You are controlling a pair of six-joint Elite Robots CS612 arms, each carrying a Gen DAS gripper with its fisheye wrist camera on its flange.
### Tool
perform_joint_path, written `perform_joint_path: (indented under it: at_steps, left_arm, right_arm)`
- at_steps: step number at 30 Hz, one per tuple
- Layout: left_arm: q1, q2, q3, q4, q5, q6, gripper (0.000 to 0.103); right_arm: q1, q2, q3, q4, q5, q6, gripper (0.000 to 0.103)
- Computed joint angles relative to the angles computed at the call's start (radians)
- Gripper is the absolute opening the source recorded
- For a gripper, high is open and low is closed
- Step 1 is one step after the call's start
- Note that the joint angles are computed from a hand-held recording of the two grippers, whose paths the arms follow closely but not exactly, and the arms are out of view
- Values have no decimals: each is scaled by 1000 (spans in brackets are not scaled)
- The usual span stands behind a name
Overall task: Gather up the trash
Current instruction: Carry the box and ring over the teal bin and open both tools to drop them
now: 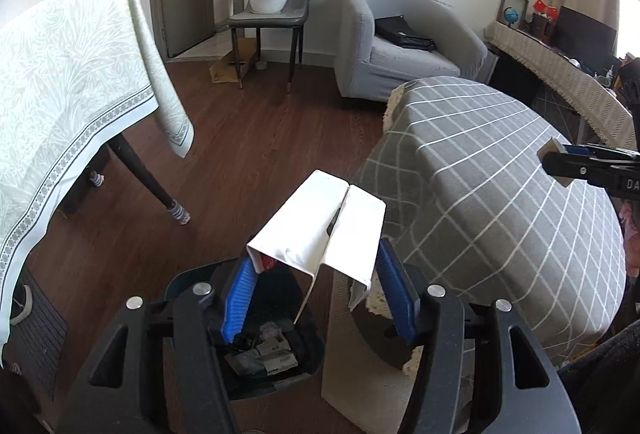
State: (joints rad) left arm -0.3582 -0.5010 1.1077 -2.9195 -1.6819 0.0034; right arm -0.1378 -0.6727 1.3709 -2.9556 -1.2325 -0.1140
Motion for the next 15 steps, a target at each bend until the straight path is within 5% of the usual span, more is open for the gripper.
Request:
perform_joint_path:
  at_steps: [11,15]
  left_arm:
    - [31,54,-60,97,100,13,61]
    - [56,65,-76,147,30,-38,61]
  right_arm:
    - [68,63,-113,74,47,-22,47]
    - [88,91,-165,114,65,-31,47]
